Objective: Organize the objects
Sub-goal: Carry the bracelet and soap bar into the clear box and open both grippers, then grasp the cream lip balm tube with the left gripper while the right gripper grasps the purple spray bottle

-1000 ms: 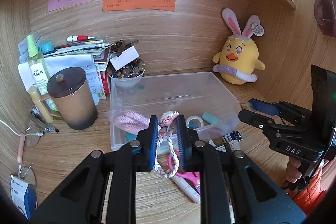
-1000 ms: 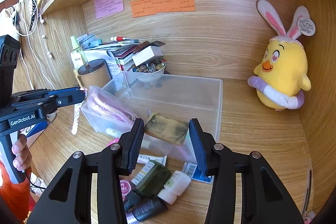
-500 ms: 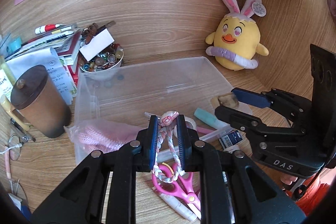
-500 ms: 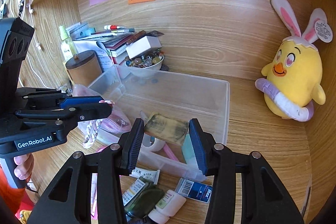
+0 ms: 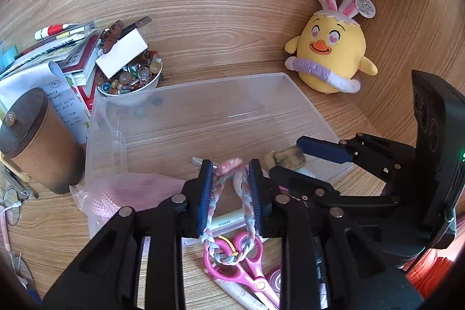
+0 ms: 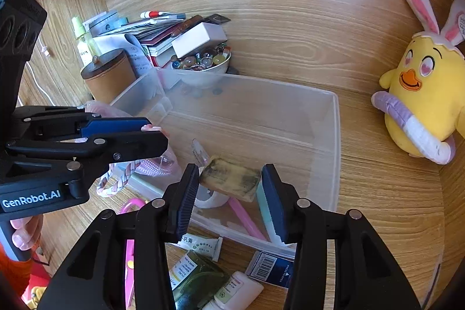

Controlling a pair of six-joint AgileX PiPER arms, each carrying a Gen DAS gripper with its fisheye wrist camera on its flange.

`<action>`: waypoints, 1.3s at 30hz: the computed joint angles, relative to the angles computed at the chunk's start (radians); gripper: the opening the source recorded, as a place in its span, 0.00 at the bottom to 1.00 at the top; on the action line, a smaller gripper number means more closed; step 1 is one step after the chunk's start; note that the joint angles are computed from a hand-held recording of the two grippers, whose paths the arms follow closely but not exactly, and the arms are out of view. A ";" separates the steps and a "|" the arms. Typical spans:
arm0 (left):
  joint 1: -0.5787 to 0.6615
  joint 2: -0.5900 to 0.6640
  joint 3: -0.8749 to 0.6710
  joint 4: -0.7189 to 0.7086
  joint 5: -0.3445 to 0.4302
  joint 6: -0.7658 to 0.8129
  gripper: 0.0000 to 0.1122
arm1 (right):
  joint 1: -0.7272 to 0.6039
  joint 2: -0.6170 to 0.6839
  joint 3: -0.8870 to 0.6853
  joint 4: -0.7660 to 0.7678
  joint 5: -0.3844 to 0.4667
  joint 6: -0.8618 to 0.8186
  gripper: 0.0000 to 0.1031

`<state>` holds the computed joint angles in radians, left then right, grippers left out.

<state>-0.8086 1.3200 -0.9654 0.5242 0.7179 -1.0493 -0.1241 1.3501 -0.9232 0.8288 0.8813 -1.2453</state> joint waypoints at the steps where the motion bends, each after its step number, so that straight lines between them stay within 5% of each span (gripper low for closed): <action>1: -0.008 -0.005 -0.001 0.015 0.005 -0.013 0.28 | -0.001 -0.006 0.003 0.001 -0.003 -0.003 0.40; 9: -0.042 -0.033 -0.002 0.081 0.044 -0.069 0.31 | -0.070 -0.039 0.002 0.025 0.078 -0.041 0.43; 13: -0.100 -0.080 0.026 0.154 0.090 -0.170 0.49 | -0.127 -0.082 0.020 0.052 0.122 -0.073 0.52; 24: -0.378 -0.136 0.117 0.314 0.326 -0.452 0.62 | -0.357 -0.171 0.109 0.069 0.266 -0.223 0.59; 31: -0.422 -0.106 0.213 0.259 0.294 -0.544 0.62 | -0.456 -0.180 0.181 0.005 0.305 -0.309 0.59; 39: -0.414 -0.085 0.331 0.199 0.155 -0.660 0.62 | -0.504 -0.241 0.296 -0.053 0.328 -0.373 0.59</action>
<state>-1.2230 1.2351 -0.6346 0.7232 0.8726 -1.7089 -0.6278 1.1089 -0.6273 0.7753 1.2093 -1.6185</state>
